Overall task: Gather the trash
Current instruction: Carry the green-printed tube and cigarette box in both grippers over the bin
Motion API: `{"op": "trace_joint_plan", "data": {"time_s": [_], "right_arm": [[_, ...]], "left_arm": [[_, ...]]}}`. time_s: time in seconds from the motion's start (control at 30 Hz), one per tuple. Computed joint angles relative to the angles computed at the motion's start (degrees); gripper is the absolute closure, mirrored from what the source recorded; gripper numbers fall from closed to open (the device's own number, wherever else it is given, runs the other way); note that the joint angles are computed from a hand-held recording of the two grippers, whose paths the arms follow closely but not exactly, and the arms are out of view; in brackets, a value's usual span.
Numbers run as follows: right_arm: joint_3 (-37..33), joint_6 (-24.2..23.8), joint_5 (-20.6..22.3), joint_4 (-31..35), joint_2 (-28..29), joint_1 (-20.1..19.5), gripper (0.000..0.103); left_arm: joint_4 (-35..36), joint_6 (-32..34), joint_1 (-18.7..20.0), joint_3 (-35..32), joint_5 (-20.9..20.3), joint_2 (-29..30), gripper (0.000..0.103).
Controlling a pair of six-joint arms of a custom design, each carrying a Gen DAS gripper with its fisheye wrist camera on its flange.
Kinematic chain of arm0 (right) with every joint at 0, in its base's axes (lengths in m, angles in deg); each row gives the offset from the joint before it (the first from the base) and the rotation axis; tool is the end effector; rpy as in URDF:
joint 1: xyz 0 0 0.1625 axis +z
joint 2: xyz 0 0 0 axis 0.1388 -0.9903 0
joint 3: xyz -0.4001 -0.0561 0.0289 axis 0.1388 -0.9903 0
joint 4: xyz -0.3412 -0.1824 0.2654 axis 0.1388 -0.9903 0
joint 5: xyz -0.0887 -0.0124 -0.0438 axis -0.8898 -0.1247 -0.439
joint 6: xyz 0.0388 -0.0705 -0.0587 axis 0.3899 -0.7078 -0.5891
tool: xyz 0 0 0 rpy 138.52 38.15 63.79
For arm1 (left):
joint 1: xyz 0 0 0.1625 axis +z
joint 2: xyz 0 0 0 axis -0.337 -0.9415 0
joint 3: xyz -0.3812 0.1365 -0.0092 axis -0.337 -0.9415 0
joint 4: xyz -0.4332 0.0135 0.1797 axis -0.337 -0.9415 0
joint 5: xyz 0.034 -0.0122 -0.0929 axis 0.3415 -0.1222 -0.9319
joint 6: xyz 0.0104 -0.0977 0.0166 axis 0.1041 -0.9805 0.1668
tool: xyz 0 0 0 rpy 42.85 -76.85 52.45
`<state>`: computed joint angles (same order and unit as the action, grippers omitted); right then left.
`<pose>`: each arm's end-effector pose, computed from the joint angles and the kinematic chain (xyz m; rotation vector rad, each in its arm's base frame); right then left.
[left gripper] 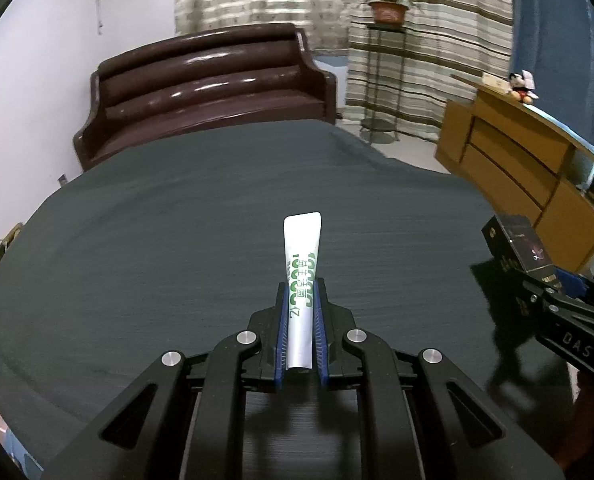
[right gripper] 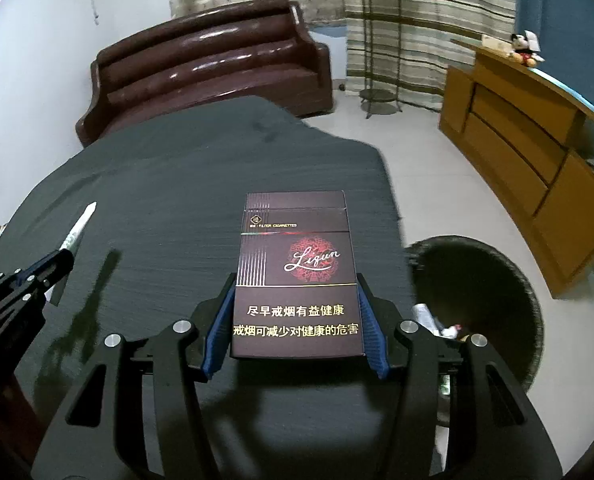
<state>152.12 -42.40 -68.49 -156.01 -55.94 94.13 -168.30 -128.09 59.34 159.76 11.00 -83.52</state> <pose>0.2158 -0.5287 0.1011 0.9235 -2.4494 0.6884 -0.1715 -0.4393 0.1466 -0.0243 1.9902 -1.0813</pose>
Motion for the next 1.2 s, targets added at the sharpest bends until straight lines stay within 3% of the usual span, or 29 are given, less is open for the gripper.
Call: {"op": "trace_joint_plan", "data": {"time_s": [0.63, 1.2], "right_arm": [[0.76, -2.83, -0.44, -3.48, -6.89, -8.48, 0.050], [-2.32, -3.09, -1.04, -5.20, -5.95, -11.65, 0.050]], "left_arm": [[-28.16, 24.68, -1.12, -7.92, -4.10, 18.73, 0.090], [-40.17, 38.90, 0.23, -16.23, -8.03, 29.83, 0.090]]}}
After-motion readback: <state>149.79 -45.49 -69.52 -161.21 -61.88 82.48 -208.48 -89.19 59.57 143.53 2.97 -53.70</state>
